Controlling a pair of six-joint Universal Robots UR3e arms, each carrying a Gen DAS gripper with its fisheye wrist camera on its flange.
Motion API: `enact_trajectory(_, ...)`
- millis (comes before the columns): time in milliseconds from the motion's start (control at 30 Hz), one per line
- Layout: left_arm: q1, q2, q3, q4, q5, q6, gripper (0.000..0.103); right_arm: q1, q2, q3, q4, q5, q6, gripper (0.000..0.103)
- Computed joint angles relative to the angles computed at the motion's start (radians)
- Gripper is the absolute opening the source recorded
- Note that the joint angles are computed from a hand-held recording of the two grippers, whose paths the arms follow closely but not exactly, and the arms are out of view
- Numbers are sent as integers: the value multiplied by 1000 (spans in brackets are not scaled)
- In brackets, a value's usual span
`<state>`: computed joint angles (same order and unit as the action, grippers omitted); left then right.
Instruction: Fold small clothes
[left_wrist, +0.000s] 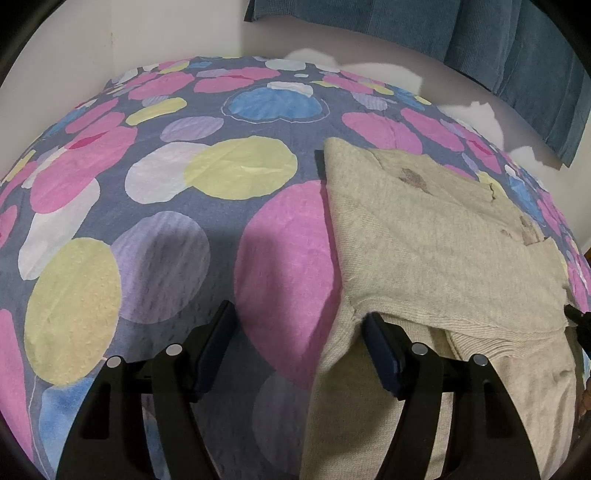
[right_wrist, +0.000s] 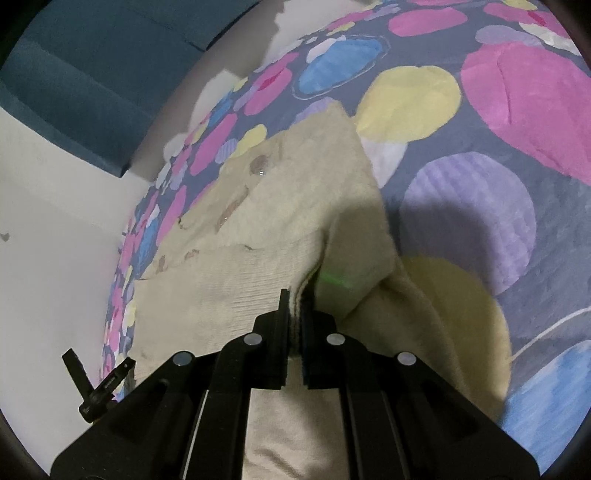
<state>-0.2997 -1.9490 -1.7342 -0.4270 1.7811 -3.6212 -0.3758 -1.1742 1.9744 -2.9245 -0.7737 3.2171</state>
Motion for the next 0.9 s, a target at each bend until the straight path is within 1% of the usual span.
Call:
enact_trajectory(67,-4,0,3,-3,0,6,72,-38,11,13,14,62,14,3)
enact_trajectory(100,-7,-2,3,0,-1,6,73,-61,-7,35,19,77,20,3)
enact_trajectory(133,-7,-2,1,3,-4,7,73,-78,-33,56,24,77,13,4)
enact_trajectory(167,-6,1,-3,7,-8,10,73,-85,-52,69,26,73,10,6)
enact_trajectory(200,-3,7,-10,13,-16,12,73,-107,-83,95,40,78,-9,7)
enact_trajectory(233,2,21,-29,25,-29,13,73,-148,-131,139,75,106,-46,9)
enact_trajectory(267,8,38,-49,35,-45,13,73,-188,-178,178,124,130,-90,19)
enact_trajectory(300,16,65,-80,47,-70,14,74,-218,-214,202,169,145,-128,31)
enact_trajectory(333,26,93,-112,54,-95,14,74,-270,-282,247,253,163,-203,36)
enact_trajectory(367,40,134,-159,66,-141,15,74,-320,-349,284,351,175,-288,40)
enact_trajectory(400,55,161,-190,74,-176,23,74,-361,-402,308,438,184,-358,43)
enact_trajectory(433,73,204,-238,82,-229,32,75,-413,-463,328,570,192,-455,45)
enact_trajectory(467,88,246,-280,82,-275,42,75,-474,-522,339,736,199,-576,48)
enact_trajectory(533,109,320,-349,74,-341,51,75,-563,-600,355,975,197,-749,50)
enact_trajectory(600,131,415,-435,63,-409,58,75,-675,-658,343,1297,180,-1003,50)
enact_trajectory(667,147,506,-514,51,-460,63,75,-738,-690,333,1482,145,-1155,50)
enact_trajectory(700,160,569,-569,43,-499,65,75,-769,-701,322,1571,122,-1231,52)
enact_trajectory(733,173,610,-604,35,-532,68,75,-808,-705,307,1679,92,-1324,53)
enact_trajectory(800,205,715,-688,3,-620,77,75,-862,-704,282,1828,32,-1457,60)
enact_trajectory(900,228,866,-781,-55,-703,81,75,-908,-736,282,1952,-46,-1567,66)
